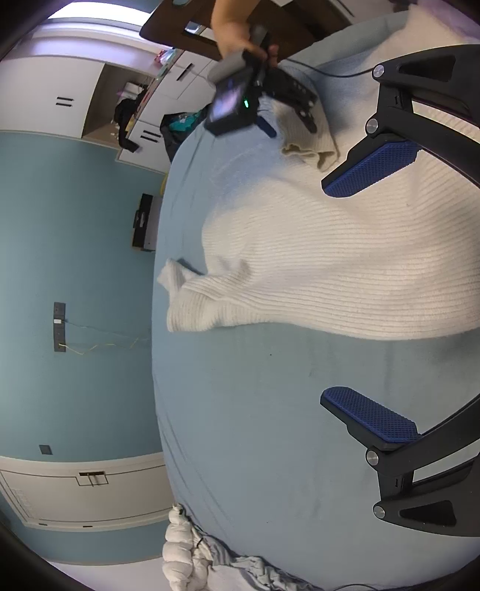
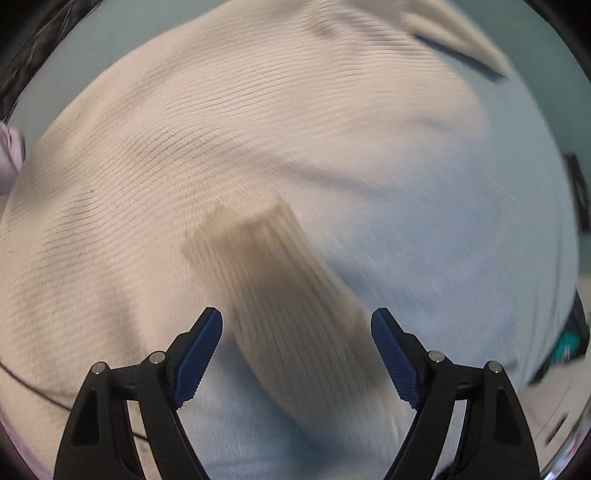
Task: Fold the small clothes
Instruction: 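Lift the held sleeve with the right gripper and fold it across the sweater body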
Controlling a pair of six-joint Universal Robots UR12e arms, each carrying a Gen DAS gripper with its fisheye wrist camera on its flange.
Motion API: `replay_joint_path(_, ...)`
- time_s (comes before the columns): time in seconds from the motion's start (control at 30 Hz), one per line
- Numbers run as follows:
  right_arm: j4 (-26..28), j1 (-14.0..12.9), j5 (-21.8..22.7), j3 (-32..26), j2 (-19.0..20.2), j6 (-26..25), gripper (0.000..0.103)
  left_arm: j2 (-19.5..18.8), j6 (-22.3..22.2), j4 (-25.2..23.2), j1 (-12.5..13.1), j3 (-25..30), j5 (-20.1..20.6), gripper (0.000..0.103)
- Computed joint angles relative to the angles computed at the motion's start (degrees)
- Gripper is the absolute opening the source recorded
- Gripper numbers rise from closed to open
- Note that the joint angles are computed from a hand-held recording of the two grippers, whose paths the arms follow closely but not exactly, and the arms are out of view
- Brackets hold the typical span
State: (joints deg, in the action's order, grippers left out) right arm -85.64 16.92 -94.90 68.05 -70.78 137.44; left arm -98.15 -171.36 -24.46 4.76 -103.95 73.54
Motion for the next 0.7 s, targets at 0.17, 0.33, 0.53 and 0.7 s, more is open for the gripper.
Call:
replay_joint_path(0.17,5.3,0.4,-3.4,-2.1,1.9,-2.1,0.011,0.0,0.0,-0.7,0.0,0.2,0.1,0.103)
replay_joint_path(0.33,-3.5,-3.8,2.3,-0.1,-3.6,1.0,0.01,0.2,-1.2,-1.5,0.5,0.4,-0.9,0.103)
replay_joint_path(0.53,-29.1,-11.6,-7.9,0.7,-10.6,19.5,0.009,1.2,-2.5,-0.1,0.9,-0.2,-1.6,0.103)
replay_joint_path(0.7,-42.1,-12.9,-30.3,3.6,-13.3,35.5,0.009,1.7,-3.3,0.6,1.1,-0.4,-2.6,0.103)
